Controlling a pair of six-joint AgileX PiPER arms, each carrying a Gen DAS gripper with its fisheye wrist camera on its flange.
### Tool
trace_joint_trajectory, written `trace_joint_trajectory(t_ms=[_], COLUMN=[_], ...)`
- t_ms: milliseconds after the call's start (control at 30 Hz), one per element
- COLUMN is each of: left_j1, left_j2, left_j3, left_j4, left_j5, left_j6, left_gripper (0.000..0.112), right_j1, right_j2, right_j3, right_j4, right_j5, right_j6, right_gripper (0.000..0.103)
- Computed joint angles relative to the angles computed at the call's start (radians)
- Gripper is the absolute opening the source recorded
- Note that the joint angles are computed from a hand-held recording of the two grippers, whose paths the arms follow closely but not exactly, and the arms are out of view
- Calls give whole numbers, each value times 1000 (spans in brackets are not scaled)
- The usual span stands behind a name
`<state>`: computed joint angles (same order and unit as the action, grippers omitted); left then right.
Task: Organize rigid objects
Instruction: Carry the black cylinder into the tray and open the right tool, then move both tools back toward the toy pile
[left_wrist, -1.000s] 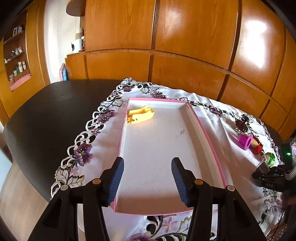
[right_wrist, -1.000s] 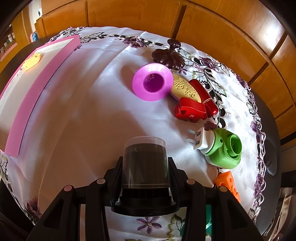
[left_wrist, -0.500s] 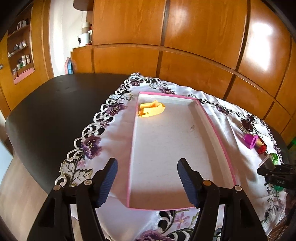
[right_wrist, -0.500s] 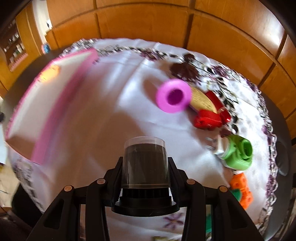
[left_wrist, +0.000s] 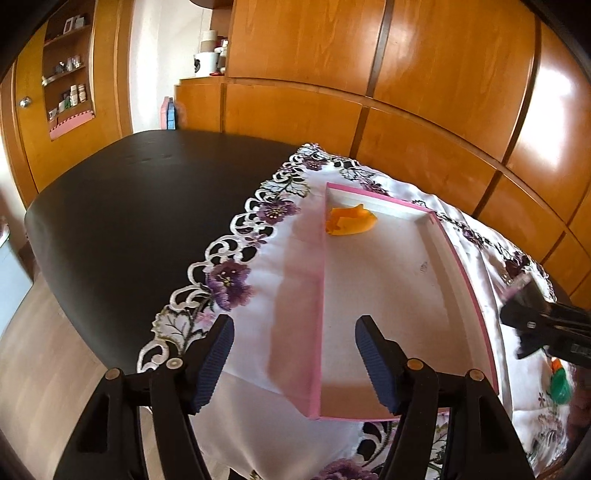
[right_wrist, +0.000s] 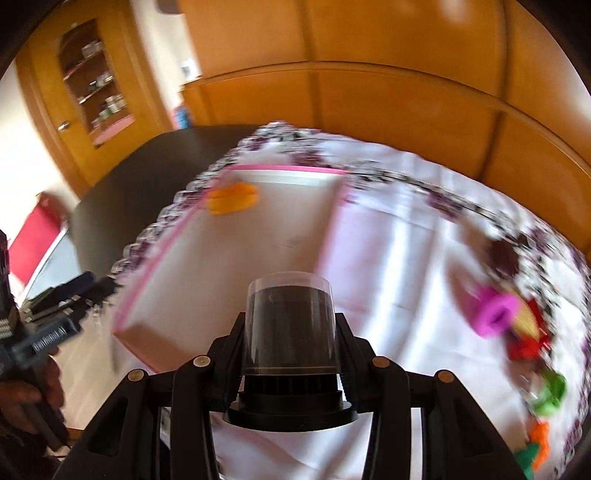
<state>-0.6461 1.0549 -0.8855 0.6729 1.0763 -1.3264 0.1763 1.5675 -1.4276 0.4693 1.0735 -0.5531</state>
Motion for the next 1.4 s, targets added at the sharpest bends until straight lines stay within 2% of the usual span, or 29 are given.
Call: trace_joint_trajectory(t_ms=[167, 400, 600, 800, 1067, 1400], left_j1=[57, 119, 167, 171, 75, -38], left_j2=[-22, -49, -54, -54, -48, -29], left_j3=[23, 56, 71, 67, 40, -6], left_j4=[-38, -65, -95, -92, -35, 23], left_j5=[-20, -52, -74, -63, -1, 72], left_j6=[27, 68, 96, 95, 30, -22], left_gripper=[71, 71, 71, 72, 75, 78], right_j1=[151, 271, 299, 278, 246, 185], right_j2=[114, 322, 483, 435, 295, 132], right_j3=[-101, -330, -504, -424, -268, -125], right_j4=[-46, -112, -124, -60, -47, -66], right_j5=[-25, -8, 77, 32, -73, -165], right_j6=[111, 264, 338, 303, 285, 221], right_gripper=[43, 43, 44, 48, 49, 49])
